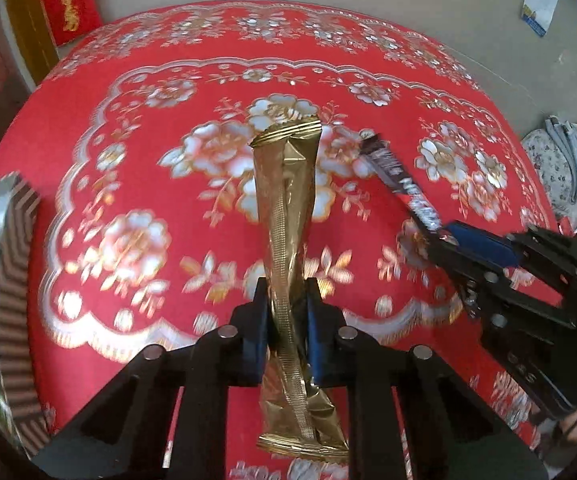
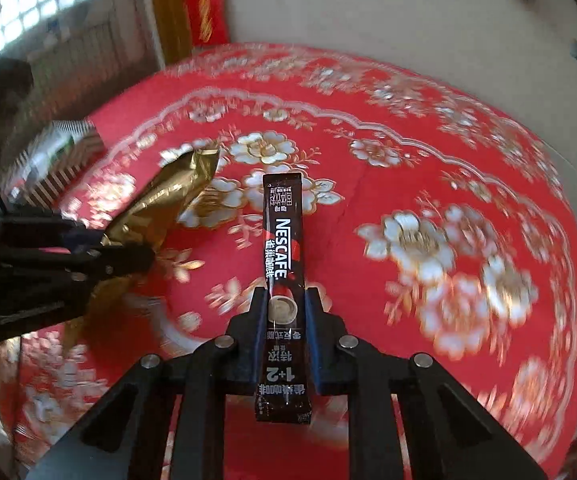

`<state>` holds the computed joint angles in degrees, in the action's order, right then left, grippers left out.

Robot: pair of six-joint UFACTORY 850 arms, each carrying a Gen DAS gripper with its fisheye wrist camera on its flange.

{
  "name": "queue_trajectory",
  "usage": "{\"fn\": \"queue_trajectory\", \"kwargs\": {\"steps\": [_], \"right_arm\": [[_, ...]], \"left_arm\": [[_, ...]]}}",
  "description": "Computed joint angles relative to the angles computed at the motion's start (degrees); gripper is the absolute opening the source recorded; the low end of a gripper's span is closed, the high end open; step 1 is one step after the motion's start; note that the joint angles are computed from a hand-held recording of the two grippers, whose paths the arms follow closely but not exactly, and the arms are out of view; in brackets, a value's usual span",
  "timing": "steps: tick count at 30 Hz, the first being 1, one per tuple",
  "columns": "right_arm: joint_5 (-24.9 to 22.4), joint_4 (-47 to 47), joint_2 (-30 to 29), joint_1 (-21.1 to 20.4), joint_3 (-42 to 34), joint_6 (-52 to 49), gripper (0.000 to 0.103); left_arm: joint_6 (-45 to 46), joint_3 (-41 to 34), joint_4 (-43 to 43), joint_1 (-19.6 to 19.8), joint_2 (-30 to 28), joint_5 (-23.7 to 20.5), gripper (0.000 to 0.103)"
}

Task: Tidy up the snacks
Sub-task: 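Carry the gold bar and Nescafe stick into the tray and open both tools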

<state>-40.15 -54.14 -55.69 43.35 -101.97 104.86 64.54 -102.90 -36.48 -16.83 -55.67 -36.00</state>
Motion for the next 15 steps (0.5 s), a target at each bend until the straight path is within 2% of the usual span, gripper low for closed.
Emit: {"fn": "queue_trajectory", "kwargs": {"steps": [3, 5, 7, 11, 15], "right_arm": [[-2.58, -3.3, -0.23, 2.3, -0.38, 7.17, 0.017], [-2.87, -5.22, -0.34, 3.39, -0.63, 11.49, 0.017], [-5.18, -6.78, -1.08, 4.53, -1.91, 14.96, 0.017], [-8.19, -9.66, -3.22, 6.48, -5.25, 21.36, 0.017], [-10.38, -10.46, -5.71, 7.61, -9.17, 23.47, 0.017]], "left_arm": [[3.98, 4.68, -2.96, 1.09, 2.61, 2.44, 0.018], [7.81, 7.84, -6.09, 1.7, 4.47, 5.57, 0.018], [13.55, 11.54, -11.07, 2.43, 6.68, 9.16, 0.018], [24.08, 15.84, -20.99, 3.82, 9.13, 13.23, 0.018], [30.24, 17.47, -27.3, 5.12, 10.11, 14.76, 0.018]]}}
